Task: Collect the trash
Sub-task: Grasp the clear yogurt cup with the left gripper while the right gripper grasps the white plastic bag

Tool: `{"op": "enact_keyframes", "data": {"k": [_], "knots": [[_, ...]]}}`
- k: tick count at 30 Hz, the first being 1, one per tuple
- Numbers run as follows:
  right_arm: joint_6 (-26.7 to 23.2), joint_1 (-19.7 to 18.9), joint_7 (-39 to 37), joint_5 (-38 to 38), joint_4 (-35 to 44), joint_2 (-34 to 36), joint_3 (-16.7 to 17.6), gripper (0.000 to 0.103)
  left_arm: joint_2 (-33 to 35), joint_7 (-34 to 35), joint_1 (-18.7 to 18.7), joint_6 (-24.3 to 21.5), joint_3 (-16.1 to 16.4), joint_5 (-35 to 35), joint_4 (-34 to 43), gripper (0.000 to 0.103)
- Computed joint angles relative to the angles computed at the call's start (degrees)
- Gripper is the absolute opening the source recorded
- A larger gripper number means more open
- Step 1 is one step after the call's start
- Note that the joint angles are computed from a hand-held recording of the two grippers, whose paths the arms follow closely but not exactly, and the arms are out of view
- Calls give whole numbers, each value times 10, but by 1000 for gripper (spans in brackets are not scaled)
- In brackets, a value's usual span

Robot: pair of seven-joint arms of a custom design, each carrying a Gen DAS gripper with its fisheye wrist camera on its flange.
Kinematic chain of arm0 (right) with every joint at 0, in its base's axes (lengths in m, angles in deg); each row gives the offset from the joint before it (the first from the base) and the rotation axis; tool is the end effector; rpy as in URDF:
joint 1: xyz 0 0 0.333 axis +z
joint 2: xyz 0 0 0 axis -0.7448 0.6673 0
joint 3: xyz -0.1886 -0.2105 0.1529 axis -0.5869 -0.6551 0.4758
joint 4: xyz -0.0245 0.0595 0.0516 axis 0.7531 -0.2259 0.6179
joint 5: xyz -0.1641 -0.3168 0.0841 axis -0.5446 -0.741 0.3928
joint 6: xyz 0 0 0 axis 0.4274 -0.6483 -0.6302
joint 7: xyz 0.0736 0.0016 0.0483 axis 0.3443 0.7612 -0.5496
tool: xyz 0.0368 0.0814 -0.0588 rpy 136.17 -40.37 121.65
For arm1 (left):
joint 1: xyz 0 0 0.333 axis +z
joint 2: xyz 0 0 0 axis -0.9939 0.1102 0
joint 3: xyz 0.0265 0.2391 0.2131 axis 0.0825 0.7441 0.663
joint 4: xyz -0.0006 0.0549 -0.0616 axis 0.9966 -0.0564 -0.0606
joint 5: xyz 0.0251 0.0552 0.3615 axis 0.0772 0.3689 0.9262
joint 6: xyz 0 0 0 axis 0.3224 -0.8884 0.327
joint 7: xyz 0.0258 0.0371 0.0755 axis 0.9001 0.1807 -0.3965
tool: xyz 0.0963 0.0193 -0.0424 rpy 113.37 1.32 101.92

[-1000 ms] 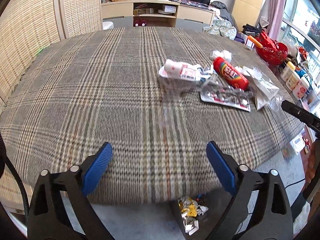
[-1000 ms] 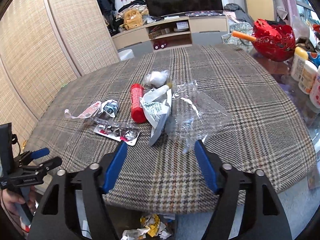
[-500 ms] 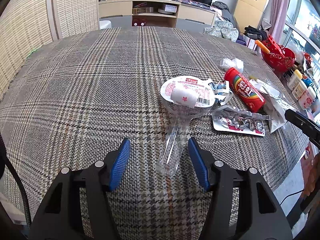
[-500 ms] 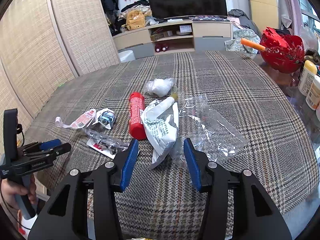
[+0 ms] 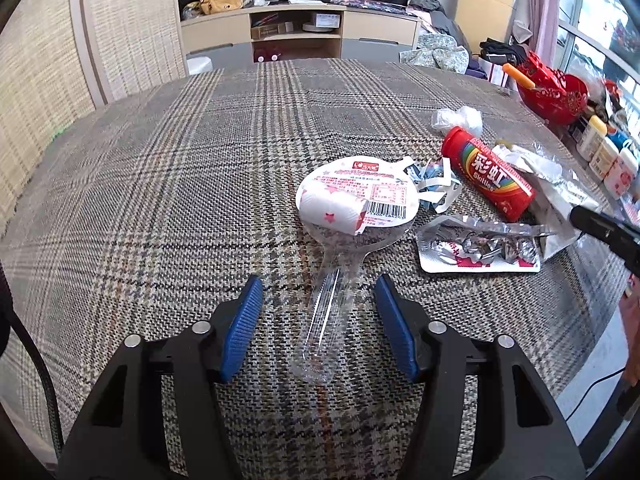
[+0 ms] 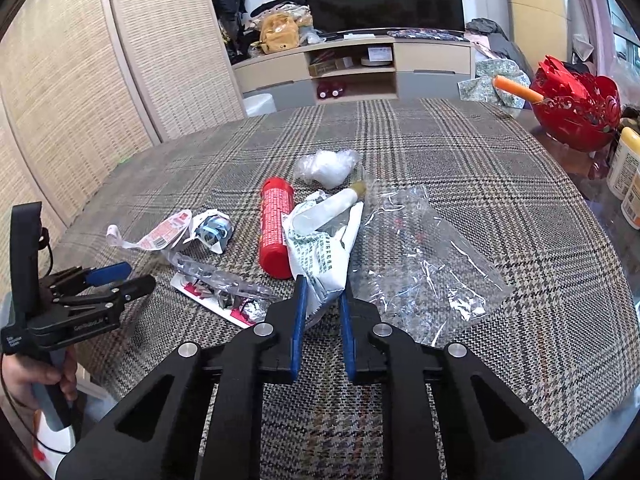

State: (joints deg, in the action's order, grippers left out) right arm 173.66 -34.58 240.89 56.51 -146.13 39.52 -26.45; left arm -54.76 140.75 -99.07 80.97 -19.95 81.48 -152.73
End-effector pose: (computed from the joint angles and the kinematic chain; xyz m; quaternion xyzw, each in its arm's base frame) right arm 0.3647 0.2677 0.5376 -0.6131 0.6840 -0.2095 0.3352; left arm 0.4513 -0.2833 0.5206 -0.5352 0.7782 -0.2713 0.1855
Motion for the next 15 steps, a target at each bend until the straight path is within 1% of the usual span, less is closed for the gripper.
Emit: {"op": "enact_keyframes", "data": {"k": [1, 2, 3, 6, 10, 13, 15], "knots": [[1, -1, 3, -3, 0, -2, 3, 12, -1, -13, 4, 4, -2, 17, -2, 40], [2, -1, 4, -5, -1, -4, 4, 10, -3, -21, 6, 7, -3, 23, -5, 32], [2, -1, 5, -5, -2, -6, 5, 9, -6, -26, 8, 7, -2, 26, -8, 27], [8, 8, -3, 7, -11, -19, -3, 9, -13, -16, 6, 0, 0, 22, -11, 17], [6, 5, -9, 13, -21, -43, 4, 8, -33, 10, -1, -2, 4, -6, -30, 15], [4, 8, -18, 25, -28, -59, 5, 8, -56, 48, -17, 1, 14, -62, -51, 13], [0, 9, -26, 33, -33, -69, 7, 8, -74, 60, -22, 2, 14, -82, -65, 12]]}}
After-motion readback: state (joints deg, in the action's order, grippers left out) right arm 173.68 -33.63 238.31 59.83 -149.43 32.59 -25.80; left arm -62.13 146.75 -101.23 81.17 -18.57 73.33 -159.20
